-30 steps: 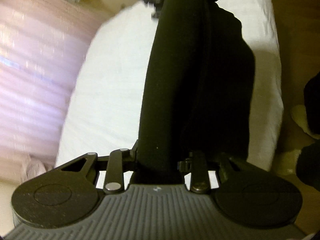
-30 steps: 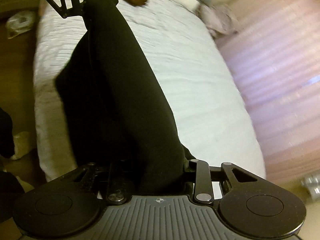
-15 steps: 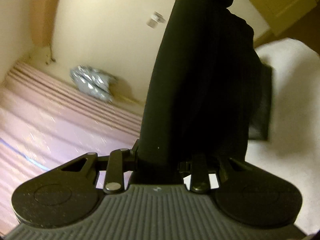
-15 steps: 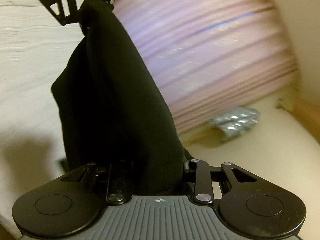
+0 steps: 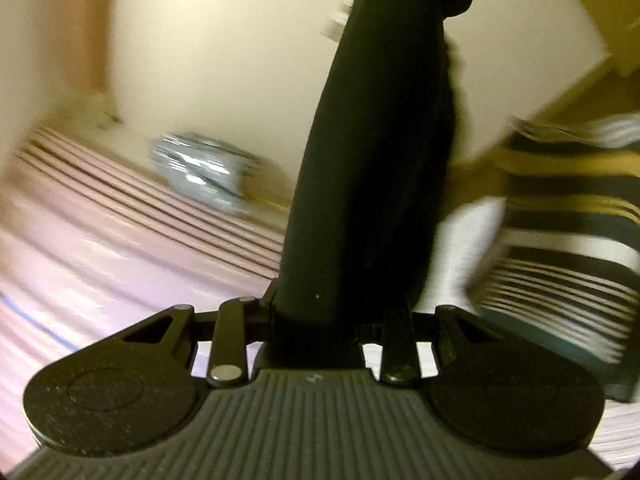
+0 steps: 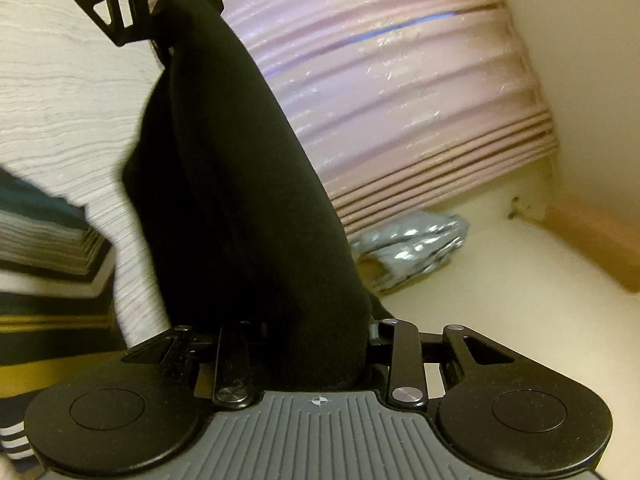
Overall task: Fold clothes
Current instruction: 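Carry the jacket to the clothes stack and lower it on top with both grippers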
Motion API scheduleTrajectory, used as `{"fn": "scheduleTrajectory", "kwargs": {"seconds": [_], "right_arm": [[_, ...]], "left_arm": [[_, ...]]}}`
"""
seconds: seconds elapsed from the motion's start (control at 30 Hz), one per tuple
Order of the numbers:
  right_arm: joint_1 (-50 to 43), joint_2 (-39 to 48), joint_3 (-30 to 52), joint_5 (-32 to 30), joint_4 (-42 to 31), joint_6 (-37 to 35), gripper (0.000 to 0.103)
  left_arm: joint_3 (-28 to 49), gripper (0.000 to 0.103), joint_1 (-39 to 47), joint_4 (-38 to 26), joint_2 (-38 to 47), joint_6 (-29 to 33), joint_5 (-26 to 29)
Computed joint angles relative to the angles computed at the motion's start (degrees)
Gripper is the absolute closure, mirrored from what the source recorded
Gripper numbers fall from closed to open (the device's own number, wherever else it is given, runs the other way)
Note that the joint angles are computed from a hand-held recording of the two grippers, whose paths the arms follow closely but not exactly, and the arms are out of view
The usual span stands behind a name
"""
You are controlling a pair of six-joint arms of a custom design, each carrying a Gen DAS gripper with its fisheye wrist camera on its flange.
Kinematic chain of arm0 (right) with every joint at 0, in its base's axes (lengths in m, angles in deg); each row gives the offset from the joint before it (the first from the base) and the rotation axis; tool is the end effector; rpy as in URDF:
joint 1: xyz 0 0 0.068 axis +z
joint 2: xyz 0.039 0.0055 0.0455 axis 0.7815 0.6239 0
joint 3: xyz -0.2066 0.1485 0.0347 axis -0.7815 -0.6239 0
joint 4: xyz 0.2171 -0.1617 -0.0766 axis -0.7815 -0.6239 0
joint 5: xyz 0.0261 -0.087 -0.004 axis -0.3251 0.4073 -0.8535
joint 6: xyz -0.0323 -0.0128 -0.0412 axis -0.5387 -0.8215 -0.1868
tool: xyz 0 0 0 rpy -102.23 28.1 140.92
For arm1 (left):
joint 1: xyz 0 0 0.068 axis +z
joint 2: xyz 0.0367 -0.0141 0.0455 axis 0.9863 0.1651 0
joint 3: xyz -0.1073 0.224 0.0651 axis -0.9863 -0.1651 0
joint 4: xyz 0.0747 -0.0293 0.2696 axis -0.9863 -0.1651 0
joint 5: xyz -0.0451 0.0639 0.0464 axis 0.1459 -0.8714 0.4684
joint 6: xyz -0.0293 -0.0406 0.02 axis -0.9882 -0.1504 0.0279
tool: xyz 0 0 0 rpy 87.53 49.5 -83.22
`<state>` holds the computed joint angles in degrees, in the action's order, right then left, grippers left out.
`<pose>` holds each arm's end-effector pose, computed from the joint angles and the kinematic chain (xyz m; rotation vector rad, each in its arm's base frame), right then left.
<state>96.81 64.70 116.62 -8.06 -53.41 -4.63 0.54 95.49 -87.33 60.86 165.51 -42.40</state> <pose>0.1943 0.1528 0.4591 -0.7727 1.8111 -1.0186 0.2975 0.0532 0.4023 1.4930 1.2395 0.3614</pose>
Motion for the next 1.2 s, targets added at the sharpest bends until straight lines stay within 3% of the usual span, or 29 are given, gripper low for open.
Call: {"fn": "scheduleTrajectory", "kwargs": {"seconds": [0.07, 0.13, 0.23, 0.33, 0.53, 0.67, 0.73, 0.87, 0.93, 1.03, 1.13, 1.17, 1.2], "right_arm": [[-1.21, -4.02, -11.24, -3.71, -0.29, 6.51, 0.070], [-2.85, -4.03, -17.52, -9.02, -0.48, 11.44, 0.070], [-1.88, -5.19, -24.84, -13.35, -3.13, 18.90, 0.070], [0.10, -6.40, -27.17, -12.04, -3.54, 23.05, 0.069], [3.01, -2.44, -22.27, -11.18, -9.13, 27.96, 0.068], [10.48, -3.46, -27.51, -3.99, -11.70, 34.71, 0.068], [10.40, -3.86, -27.56, -4.00, -12.26, 35.37, 0.068], [12.02, -3.59, -30.08, -5.21, -15.02, 38.37, 0.063], [13.17, -3.27, -29.85, -3.82, -17.39, 40.84, 0.057], [13.83, -3.93, -28.80, -2.83, -21.00, 44.67, 0.055], [12.72, -4.25, -29.32, -2.07, -19.11, 43.39, 0.054], [13.72, -4.61, -29.94, -2.28, -19.95, 46.17, 0.055], [14.89, -4.91, -30.48, -2.52, -21.02, 49.33, 0.055]], "left_arm": [[-11.87, 0.074, 0.92, 0.94, -2.78, 7.66, -2.23], [-21.34, 0.073, 2.53, 1.64, -3.90, 14.74, -4.95], [-30.24, 0.074, 4.40, 9.08, -4.99, 17.50, -4.82], [-28.01, 0.073, 5.10, 8.02, -3.15, 17.63, -3.19], [-29.98, 0.070, 3.97, 8.12, -5.97, 16.85, -3.51], [-28.53, 0.067, 5.63, 5.57, -6.21, 17.41, -2.23], [-27.75, 0.065, 2.18, 9.26, -5.23, 13.61, -4.60], [-29.15, 0.061, 7.05, 6.79, -6.56, 18.74, -1.00], [-29.50, 0.055, 10.31, 4.68, -7.27, 22.08, 1.59], [-27.63, 0.046, 15.30, 0.43, -7.40, 24.63, 5.13], [-26.65, 0.048, 16.86, 0.05, -6.32, 25.63, 7.63], [-26.39, 0.051, 16.95, -0.11, -6.01, 26.11, 8.01], [-26.10, 0.061, 16.17, -0.23, -5.75, 26.50, 7.32]]}}
